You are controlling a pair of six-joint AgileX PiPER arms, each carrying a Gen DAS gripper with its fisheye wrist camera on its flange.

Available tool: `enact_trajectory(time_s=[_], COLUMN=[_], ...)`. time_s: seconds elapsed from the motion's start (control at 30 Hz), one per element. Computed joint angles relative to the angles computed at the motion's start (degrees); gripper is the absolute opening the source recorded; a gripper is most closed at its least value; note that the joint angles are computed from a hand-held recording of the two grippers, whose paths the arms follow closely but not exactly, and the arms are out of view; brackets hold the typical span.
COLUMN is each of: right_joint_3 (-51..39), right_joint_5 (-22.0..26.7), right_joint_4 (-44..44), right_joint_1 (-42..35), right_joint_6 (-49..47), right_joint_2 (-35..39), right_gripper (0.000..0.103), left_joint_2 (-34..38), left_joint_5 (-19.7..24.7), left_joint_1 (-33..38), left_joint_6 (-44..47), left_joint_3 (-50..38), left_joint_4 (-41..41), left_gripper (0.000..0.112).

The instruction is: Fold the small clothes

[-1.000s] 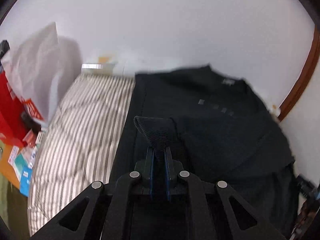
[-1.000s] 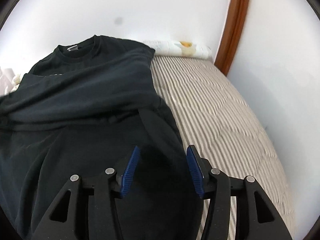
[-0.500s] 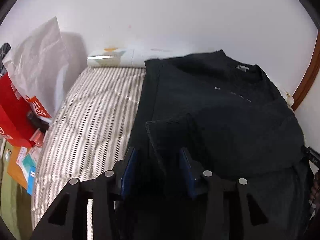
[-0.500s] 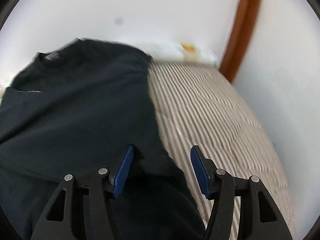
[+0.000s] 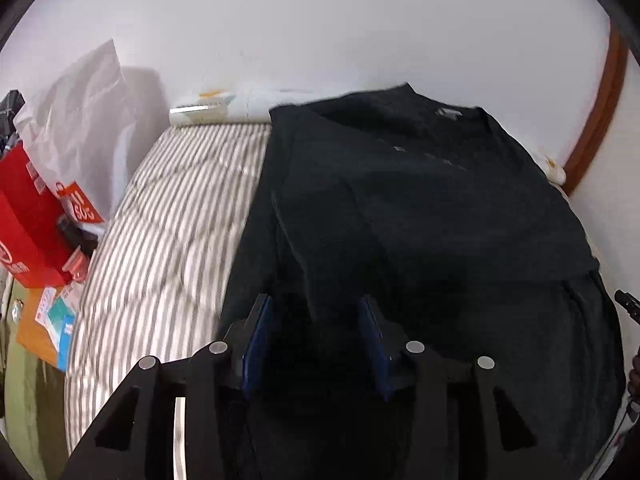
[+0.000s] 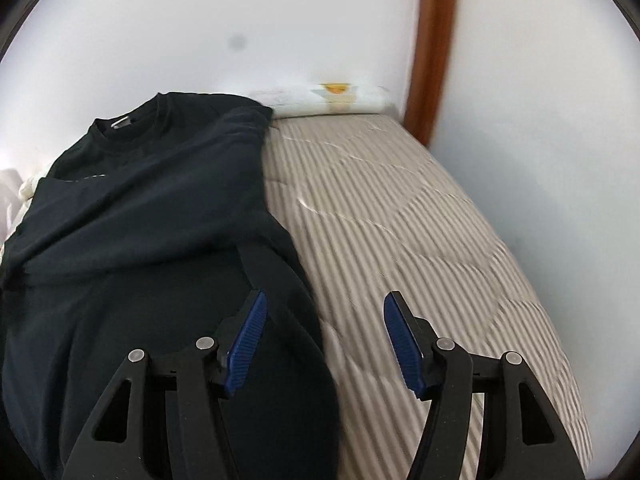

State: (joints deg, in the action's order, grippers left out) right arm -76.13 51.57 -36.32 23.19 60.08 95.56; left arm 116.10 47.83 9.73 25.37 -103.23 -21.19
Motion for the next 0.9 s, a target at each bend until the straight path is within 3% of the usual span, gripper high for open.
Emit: enact_trajectory(time_s=[0.17,0.3,0.37,0.6,0.77,0.9], right_joint_3=[10.5,14.3,17.5,21.7,20.4,21.4], right_joint_5=[0.1,-0.5,-1.6,3.8,13.3,10.5], right_joint_4=[-3.1,3.8,2.8,-4.2,-9.2,-11.0], right_joint_1=[3.7,3.4,4.9,15.2,21.6,22.4], right_joint_6=[8.0,4.2,7.0,16.3,22.2,21.5], right_joint_2=[-9.2,-12.5,-14.8,-17.6,-16.3,-16.7], right_gripper=[0.060,0.060,0.060,0.074,0.078,0.078], left_joint_2=[-8.6,-15.8,-18.3,-25.7,-28.2,-30.5], left_joint_5=[-4.3,-7.4,-8.1,-10.7,-11.2,-12.0], left_joint_1=[0.8,1.7,2.3,3.5,5.4,7.1], left_joint_6=[2.8,4.8,6.1,8.1,10.9,13.9], left_joint_3=[13.3,23.9,27.5,39.1,43.4,46.4], left_joint_4=[-0.8,-1.1,-1.9,-2.3,-4.6,-6.8], left_gripper=[0.042,0.042,0.042,0.042,0.046,0.047])
